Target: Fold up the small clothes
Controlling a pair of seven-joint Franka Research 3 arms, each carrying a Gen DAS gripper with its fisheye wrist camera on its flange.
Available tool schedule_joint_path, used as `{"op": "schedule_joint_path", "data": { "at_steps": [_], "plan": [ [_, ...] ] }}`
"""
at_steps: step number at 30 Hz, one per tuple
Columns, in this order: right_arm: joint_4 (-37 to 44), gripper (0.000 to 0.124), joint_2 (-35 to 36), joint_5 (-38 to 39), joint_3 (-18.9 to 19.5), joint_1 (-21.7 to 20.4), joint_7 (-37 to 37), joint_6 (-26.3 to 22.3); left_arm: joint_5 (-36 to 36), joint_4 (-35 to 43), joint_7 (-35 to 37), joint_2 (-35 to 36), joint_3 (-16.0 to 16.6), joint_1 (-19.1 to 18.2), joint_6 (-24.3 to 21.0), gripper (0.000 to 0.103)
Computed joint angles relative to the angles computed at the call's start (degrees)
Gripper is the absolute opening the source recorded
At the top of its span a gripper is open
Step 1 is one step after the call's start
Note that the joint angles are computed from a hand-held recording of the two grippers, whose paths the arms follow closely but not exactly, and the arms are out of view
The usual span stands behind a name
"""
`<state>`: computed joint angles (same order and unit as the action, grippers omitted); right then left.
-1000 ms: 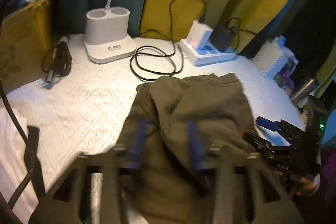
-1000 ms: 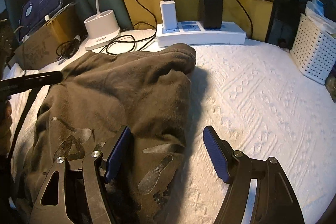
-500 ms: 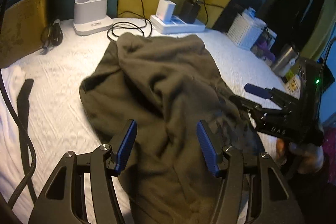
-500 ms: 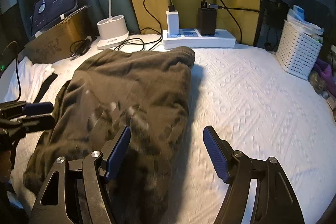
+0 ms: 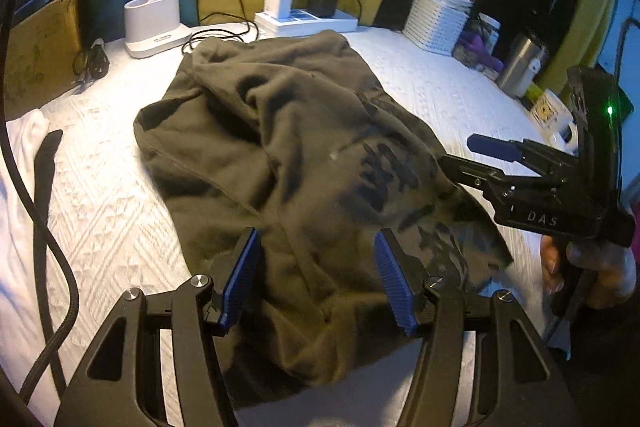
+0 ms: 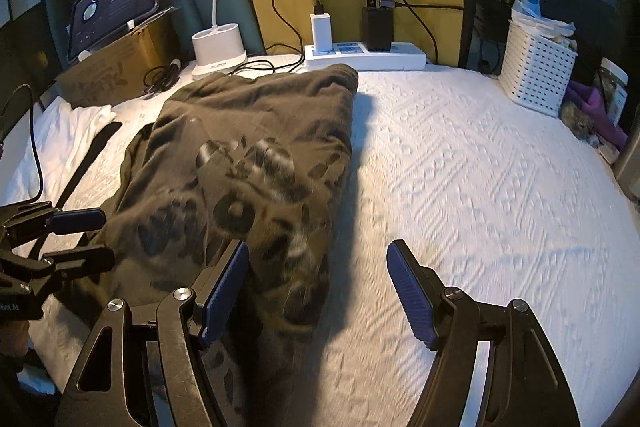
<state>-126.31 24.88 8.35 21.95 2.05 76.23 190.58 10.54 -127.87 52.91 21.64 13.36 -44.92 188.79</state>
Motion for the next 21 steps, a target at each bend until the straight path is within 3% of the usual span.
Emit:
{"op": "schedule_joint_path", "data": {
  "at_steps": [4, 8, 12, 13, 16, 21],
  "plan": [
    [-2.1, 0.073, -0.8, -0.6, 0.9, -0.8, 0.6, 1.3, -1.8, -0.7, 0.2, 0.8, 7.0, -8.1, 1.2, 0.058],
    [-3.6, 0.073, -1.4, -1.9, 0.8, -0.7, 1.8, 2.4, -5.4, -1.0, 2.1, 1.8, 10.0, -12.2, 1.5, 0.030],
    [-4.7, 0.073, -1.9, -3.6, 0.7, -0.9, 3.4, 3.2, -8.2, -2.1, 3.6, 1.4, 12.6, -15.5, 1.7, 0.010],
    [-4.9, 0.073, -2.0, -4.0, 0.5, -0.8, 3.7, 3.4, -9.0, -2.9, 4.0, 0.7, 13.1, -16.2, 2.8, 0.008],
    [-5.5, 0.073, -2.4, -4.8, -0.3, 0.0, 4.8, 3.6, -13.4, -5.0, 6.8, -0.4, 18.6, -22.8, 4.7, 0.006],
    [-6.4, 0.073, -3.1, -6.6, -0.7, 0.5, 5.9, 4.0, -19.7, -8.0, 11.1, -2.3, 21.9, -27.5, 6.7, 0.004]
  ]
}}
